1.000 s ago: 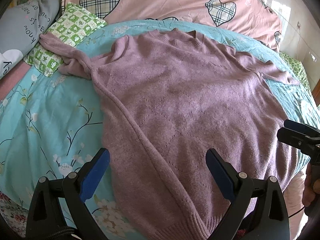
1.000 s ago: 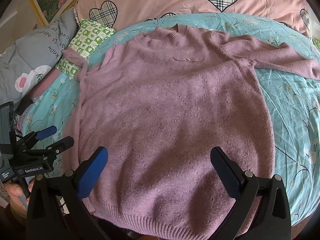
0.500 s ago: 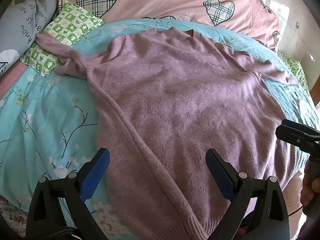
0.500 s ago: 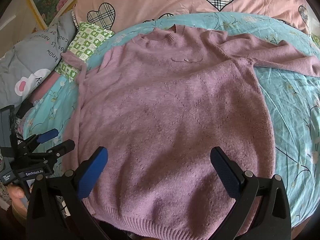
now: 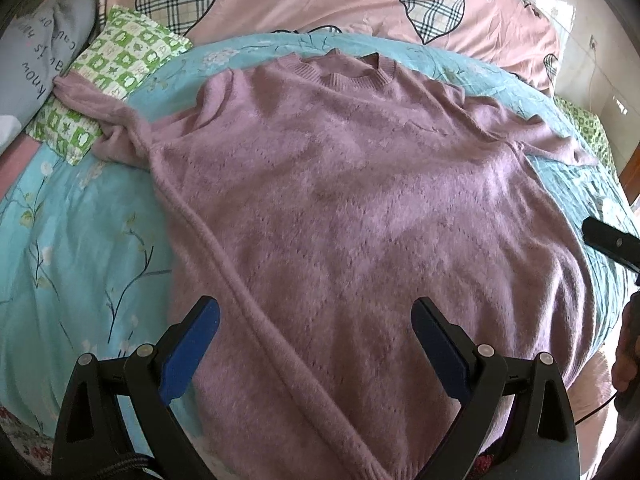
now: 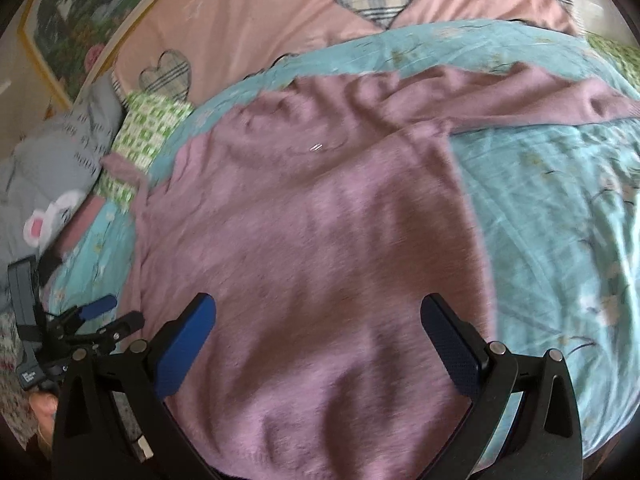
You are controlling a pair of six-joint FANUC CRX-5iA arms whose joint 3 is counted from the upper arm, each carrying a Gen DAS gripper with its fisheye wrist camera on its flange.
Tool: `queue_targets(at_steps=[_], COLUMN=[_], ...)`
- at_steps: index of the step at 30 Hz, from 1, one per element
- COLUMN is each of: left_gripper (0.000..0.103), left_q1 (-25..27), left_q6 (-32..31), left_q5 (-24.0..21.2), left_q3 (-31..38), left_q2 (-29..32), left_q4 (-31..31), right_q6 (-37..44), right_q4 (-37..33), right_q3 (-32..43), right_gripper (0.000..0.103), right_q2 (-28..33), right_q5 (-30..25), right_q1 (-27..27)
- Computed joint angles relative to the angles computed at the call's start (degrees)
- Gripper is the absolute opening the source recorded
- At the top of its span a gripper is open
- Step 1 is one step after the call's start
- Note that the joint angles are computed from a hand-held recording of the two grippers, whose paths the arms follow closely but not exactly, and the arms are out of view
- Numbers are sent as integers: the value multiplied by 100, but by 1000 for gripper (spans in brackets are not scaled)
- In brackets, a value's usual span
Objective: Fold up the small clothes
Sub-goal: 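Grasp the sweater's sleeve cuff with the right gripper and lift it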
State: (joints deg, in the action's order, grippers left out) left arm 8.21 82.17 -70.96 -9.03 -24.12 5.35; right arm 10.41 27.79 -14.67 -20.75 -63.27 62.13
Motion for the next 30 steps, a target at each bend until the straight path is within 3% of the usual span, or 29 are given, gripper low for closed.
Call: queue_targets(at_steps=[13, 16, 20, 21, 23, 25, 30], left_gripper=[97, 97, 97, 97, 97, 97, 97], left_q1=[-94, -200, -334, -380, -466, -574, -596], left_q6=[-213, -146, -20, 40, 116, 236, 413], left_q5=[462, 562, 656, 638, 658, 656, 532], left_q3=[636, 942, 1411, 1542, 1776, 2026, 2479], left_q2=[726, 978, 1395, 1509, 1748, 1990, 2554], left_q4=[116, -54, -240, -319, -445, -655, -648], right_q6=[-182, 50, 203, 245, 414, 553, 770], right_q4=[426, 324, 2, -149, -647, -940, -1505], right_q3=[-343, -367, -432, -485, -401, -233, -28], right_gripper=[102, 102, 101, 99, 68, 55, 50], right_q2=[-495, -556, -662, -706, -577, -325, 264], right_q5=[-439, -355, 231, 510, 850, 926, 1451], right_q1=[-1088, -1730, -2898, -3288, -4144, -4642, -5602])
